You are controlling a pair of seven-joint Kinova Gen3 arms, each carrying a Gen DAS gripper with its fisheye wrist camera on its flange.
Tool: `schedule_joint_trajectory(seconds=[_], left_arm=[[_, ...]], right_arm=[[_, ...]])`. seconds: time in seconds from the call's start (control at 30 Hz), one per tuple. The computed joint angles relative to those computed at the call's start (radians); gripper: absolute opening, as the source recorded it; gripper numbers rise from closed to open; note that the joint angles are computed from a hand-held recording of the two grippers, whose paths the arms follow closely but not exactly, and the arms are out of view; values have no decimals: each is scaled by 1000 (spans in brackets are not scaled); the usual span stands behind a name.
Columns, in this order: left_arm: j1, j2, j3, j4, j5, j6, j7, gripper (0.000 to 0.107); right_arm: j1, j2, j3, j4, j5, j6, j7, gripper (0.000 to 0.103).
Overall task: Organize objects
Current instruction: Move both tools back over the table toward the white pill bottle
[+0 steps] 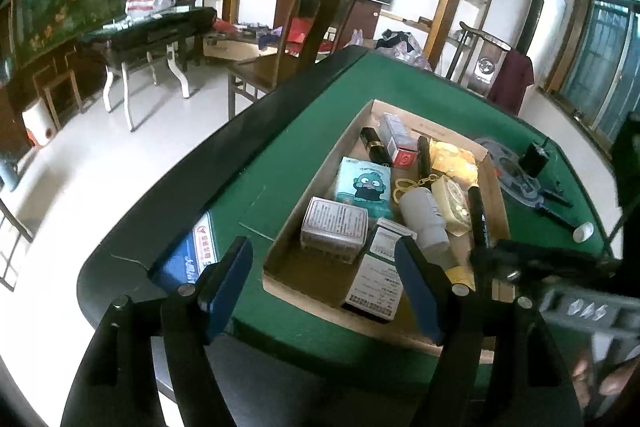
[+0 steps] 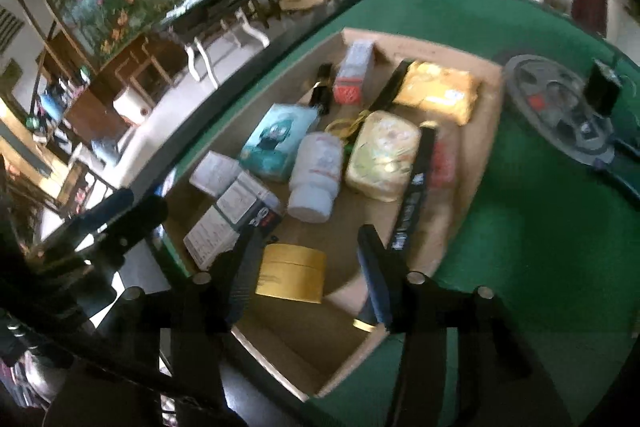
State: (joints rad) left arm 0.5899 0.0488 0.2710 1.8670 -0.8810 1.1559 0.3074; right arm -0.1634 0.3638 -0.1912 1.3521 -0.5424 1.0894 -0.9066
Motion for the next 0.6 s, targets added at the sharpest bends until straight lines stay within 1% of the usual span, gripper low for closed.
schedule_joint_trajectory(seconds=[0.1, 0.2, 0.33, 0.5, 0.6], left_arm=[[20, 32, 7, -38, -9, 56, -18, 68], [40, 58, -1, -73, -9, 77, -46, 68], [69, 94, -15, -125, -3, 110, -90, 68], [107, 127, -35, -178, 2, 150, -135, 68], [125, 147, -45, -213, 8, 173, -161, 68]], right_arm=[[34, -7, 12, -1, -33, 3, -4, 53], [34, -13, 18, -2, -37, -15, -44, 55], [54, -5, 23, -9, -43, -9, -68, 55], [90, 4, 23, -1, -62, 5, -60, 55], [114, 4, 22, 11, -82, 4, -36, 55]])
